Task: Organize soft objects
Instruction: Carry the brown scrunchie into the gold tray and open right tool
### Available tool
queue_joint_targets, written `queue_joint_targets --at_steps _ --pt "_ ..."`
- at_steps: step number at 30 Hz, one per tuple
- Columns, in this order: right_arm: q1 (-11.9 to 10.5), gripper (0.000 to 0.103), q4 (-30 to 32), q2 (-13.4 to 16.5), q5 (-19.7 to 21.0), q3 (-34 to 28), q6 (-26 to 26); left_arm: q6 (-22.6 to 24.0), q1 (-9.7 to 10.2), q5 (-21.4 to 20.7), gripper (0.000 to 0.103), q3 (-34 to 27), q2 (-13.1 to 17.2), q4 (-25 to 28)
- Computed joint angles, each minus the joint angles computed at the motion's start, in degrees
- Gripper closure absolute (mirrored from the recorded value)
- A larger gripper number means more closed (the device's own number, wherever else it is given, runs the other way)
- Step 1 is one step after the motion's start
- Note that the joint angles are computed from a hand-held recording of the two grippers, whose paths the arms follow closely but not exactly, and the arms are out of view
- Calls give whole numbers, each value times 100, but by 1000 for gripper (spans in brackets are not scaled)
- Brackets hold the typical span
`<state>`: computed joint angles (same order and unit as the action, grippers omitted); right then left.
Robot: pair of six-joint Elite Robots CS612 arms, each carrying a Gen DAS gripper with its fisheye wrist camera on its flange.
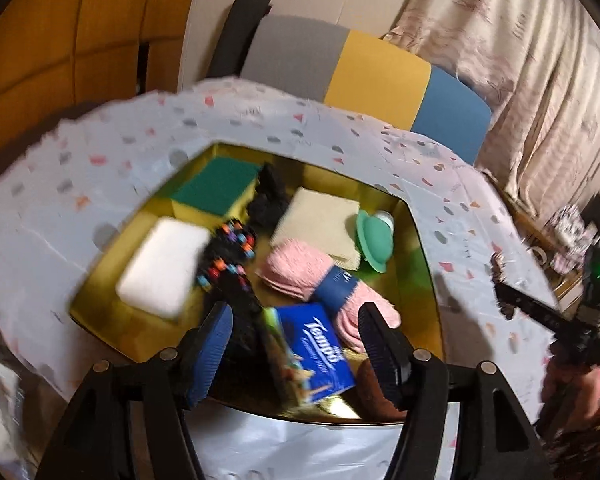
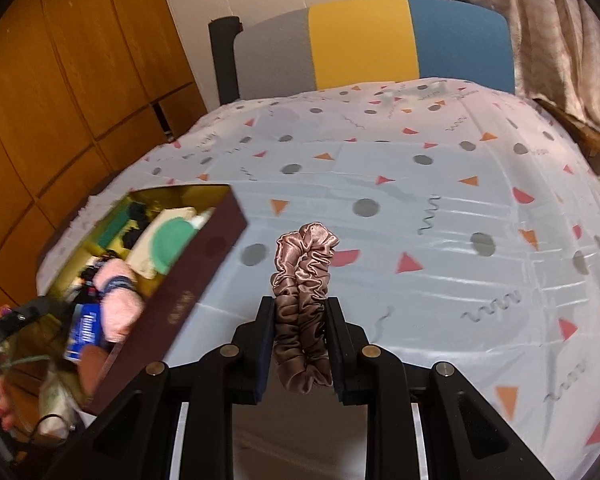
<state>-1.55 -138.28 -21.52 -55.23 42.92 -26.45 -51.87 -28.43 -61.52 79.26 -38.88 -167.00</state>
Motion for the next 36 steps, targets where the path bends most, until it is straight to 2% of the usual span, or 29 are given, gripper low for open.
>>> queue_joint_targets --at_steps 4,9,14,22,25,30,32,36 --pt "27 78 84 -186 314 302 34 265 -1 -17 37 28 -22 -29" --pt "113 78 346 -411 688 616 37 265 21 -158 37 71 -57 -36" --pt "276 78 341 -579 730 839 73 278 52 -246 37 108 -125 98" --pt "572 78 193 -547 218 806 379 333 24 -96 37 247 -231 280" --pt "663 78 82 -502 -155 741 584 283 41 -164 37 303 -259 277" --pt "769 72 -212 -446 -734 711 763 130 51 -208 37 334 -285 334" --pt "783 72 -339 -440 -821 736 791 52 49 -200 37 331 -296 401" --pt "769 60 -724 -508 -767 920 868 -57 53 -229 37 351 -311 411"
